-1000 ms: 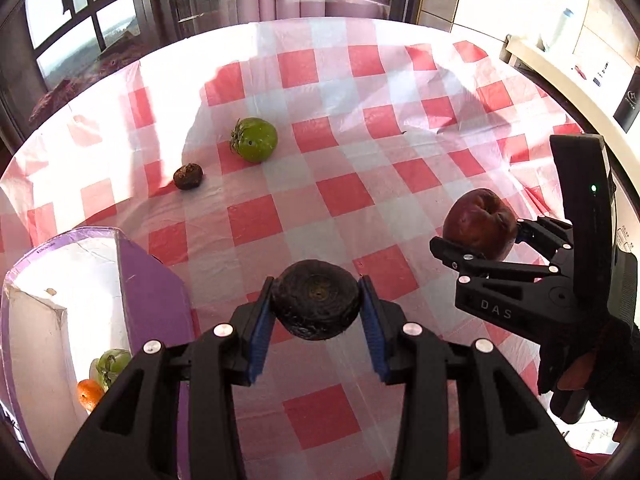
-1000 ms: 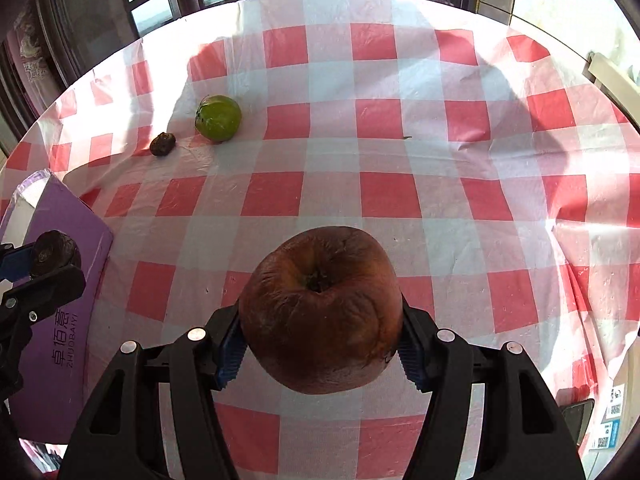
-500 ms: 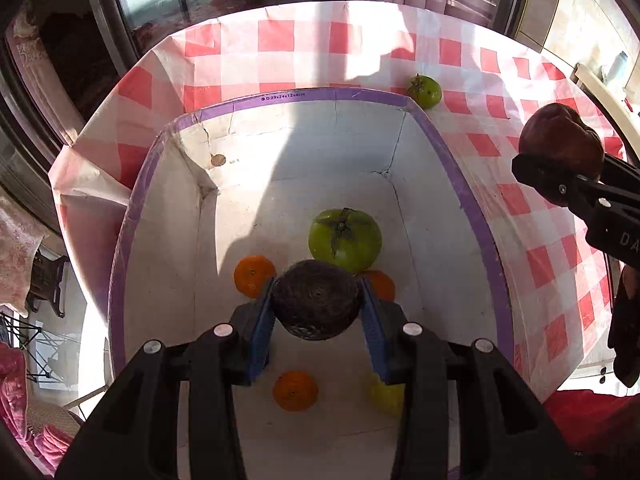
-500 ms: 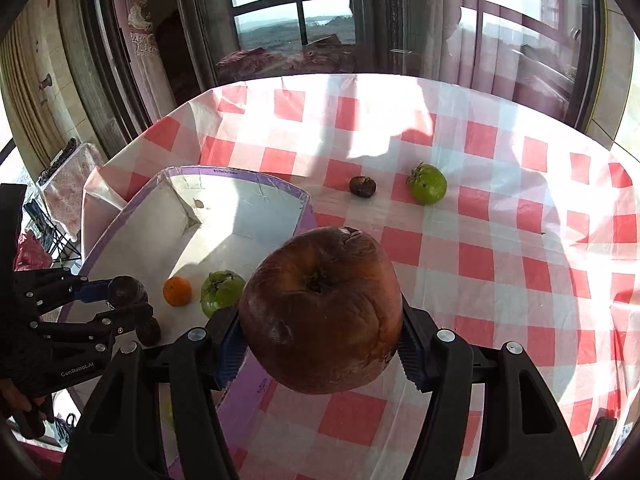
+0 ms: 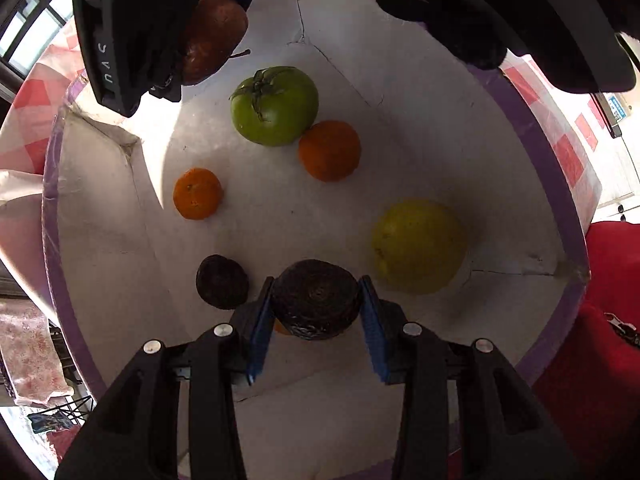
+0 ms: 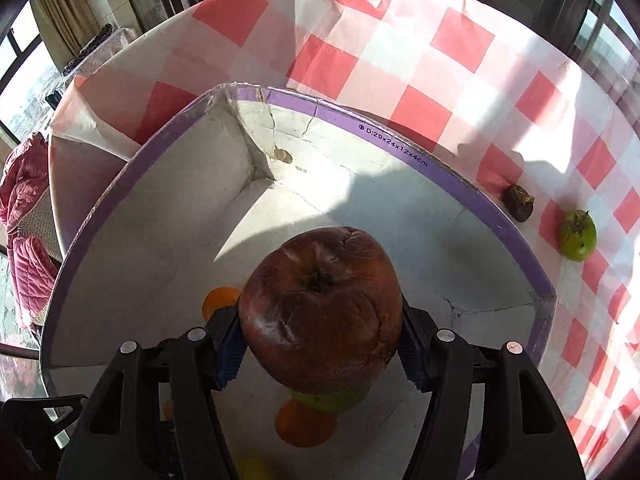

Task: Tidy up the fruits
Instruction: 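Carry the apple and mangosteen into the white box and open both tools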

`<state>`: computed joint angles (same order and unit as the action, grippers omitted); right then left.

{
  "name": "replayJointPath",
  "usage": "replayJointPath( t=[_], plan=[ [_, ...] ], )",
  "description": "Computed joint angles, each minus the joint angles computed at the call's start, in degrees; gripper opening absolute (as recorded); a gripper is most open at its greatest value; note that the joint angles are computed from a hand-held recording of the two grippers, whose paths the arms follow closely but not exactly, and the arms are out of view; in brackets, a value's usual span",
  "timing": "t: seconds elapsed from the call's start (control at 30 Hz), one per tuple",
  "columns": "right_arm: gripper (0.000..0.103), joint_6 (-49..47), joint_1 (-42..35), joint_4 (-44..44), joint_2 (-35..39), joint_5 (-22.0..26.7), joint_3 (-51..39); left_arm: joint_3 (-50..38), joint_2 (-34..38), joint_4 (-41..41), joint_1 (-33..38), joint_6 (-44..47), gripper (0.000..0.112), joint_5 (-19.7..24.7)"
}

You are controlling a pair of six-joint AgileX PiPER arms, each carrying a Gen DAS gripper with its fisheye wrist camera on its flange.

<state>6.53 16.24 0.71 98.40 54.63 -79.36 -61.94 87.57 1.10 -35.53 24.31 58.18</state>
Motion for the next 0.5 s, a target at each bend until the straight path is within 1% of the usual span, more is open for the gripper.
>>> replayJointPath(
  t=[0.1, 0.2, 0.27, 0.37, 0.5],
  plan=[
    [0.062, 0.3, 0.6, -1.8, 6.2, 3.8, -5.5, 0.1, 1.8, 2.8, -1.7, -0.9, 0.041, -0.2],
    [0.062, 0.5, 1.0, -2.1, 10.1, 6.0, -9.0, -0.5, 3.1, 2.7, -1.5, 0.2, 0.041, 0.4],
    [0.062, 1.2, 1.6, -2.8, 12.0, 7.0, -10.4, 0.0, 3.7, 3.9, -1.6, 0.6, 0.041, -0.2],
    [0.062, 1.8, 2.8, -4.1, 14.2, 8.3, -12.2, 0.3, 4.1, 2.2, 0.1, 3.2, 0.041, -0.7],
    [0.062, 2.3, 3.7, -4.0, 15.4, 8.0, -11.8, 0.7, 3.9, 2.1, 1.4, 5.7, 0.041, -1.5]
  ],
)
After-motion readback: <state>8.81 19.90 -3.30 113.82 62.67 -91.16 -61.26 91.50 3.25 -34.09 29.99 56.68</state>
